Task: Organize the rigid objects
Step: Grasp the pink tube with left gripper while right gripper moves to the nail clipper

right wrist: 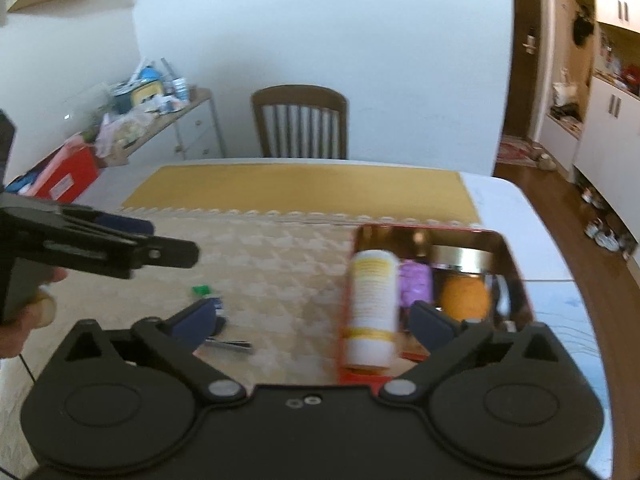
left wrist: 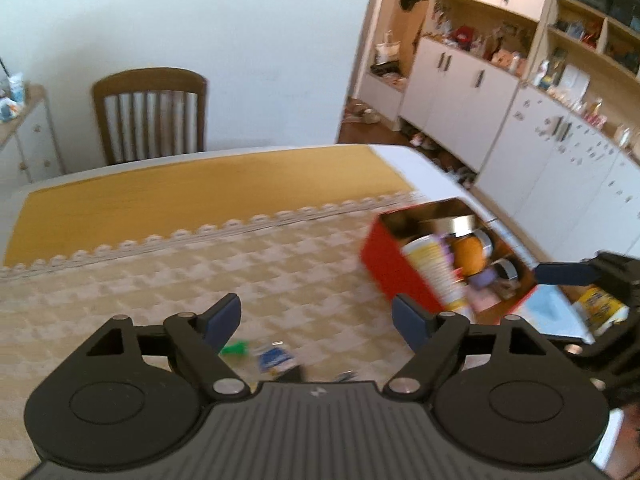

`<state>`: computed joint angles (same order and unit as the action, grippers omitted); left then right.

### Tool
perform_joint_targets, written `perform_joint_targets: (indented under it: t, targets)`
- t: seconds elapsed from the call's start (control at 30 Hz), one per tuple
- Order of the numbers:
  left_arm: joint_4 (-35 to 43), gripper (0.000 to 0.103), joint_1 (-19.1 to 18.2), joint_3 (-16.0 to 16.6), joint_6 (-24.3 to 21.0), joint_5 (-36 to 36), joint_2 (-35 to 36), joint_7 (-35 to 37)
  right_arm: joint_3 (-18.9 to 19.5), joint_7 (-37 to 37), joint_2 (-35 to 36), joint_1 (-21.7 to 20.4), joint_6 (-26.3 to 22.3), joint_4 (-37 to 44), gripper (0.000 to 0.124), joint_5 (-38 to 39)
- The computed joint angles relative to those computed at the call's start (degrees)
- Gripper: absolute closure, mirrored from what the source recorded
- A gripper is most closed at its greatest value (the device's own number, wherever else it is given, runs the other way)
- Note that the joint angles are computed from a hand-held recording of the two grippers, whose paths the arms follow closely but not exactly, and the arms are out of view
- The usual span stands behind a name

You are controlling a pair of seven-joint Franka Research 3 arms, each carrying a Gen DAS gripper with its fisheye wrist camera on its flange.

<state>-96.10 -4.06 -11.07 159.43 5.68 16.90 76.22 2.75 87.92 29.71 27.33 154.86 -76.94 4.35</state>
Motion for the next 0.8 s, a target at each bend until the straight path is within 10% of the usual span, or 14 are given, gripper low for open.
perform_joint_targets:
  t: [0.8]
  targets:
    - [-11.20, 0.020, 2.71, -0.76, 5.30, -5.42, 0.66, 3.13, 0.00, -9.11, 16.81, 4.21, -17.63, 21.57, 0.042, -3.98]
